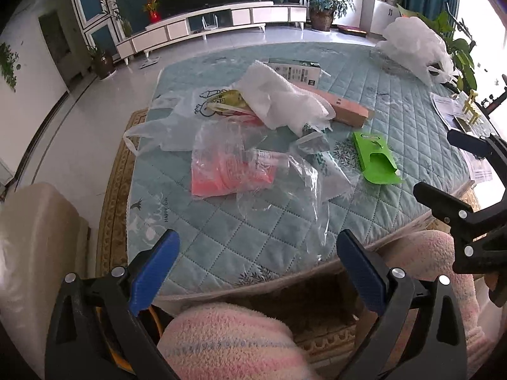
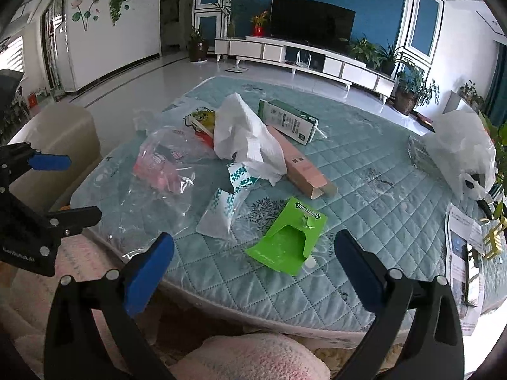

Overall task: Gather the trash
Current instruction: 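Reach both tools toward the trash on the mattress, then grasp the clear plastic bag with the left tool while the right grasps the teal-printed wrapper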

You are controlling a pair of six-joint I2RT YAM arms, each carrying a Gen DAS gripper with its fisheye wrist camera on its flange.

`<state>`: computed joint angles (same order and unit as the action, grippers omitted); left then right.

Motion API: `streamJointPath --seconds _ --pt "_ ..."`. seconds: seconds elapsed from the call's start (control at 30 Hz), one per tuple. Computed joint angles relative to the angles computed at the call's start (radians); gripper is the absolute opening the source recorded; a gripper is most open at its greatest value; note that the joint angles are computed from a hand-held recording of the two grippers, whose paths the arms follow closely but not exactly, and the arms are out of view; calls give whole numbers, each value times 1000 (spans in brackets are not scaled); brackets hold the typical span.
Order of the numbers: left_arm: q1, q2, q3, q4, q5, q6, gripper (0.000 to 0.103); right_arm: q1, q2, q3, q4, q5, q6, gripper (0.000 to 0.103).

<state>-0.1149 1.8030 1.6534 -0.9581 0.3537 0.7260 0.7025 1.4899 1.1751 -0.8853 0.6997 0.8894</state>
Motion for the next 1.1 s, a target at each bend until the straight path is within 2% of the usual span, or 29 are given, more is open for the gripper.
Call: streamJointPath --seconds 0.2,0.43,0.53,0.87,0.93,1.0,1.1 --pt "-17 22 -6 34 -5 11 97 -64 -32 -49 76 -109 -18 99" --pt "-41 109 46 18 -5 -4 97 -153 -31 -102 104 -174 -62 99" --pt "-50 152 82 -15 7 0 97 -207 -27 -136 155 -250 -105 99" --pt "-133 204 73 35 -11 4 97 -316 103 -87 295 -392 -242 99" --pt "-142 213 71 58 -24 -3 93 -341 157 -49 311 -418 -270 99" --pt "-147 229 81 67 -41 -2 83 -362 207 -16 325 -453 -293 99" --pt "-144 246 97 70 -48 3 81 -384 268 24 338 -496 -305 99"
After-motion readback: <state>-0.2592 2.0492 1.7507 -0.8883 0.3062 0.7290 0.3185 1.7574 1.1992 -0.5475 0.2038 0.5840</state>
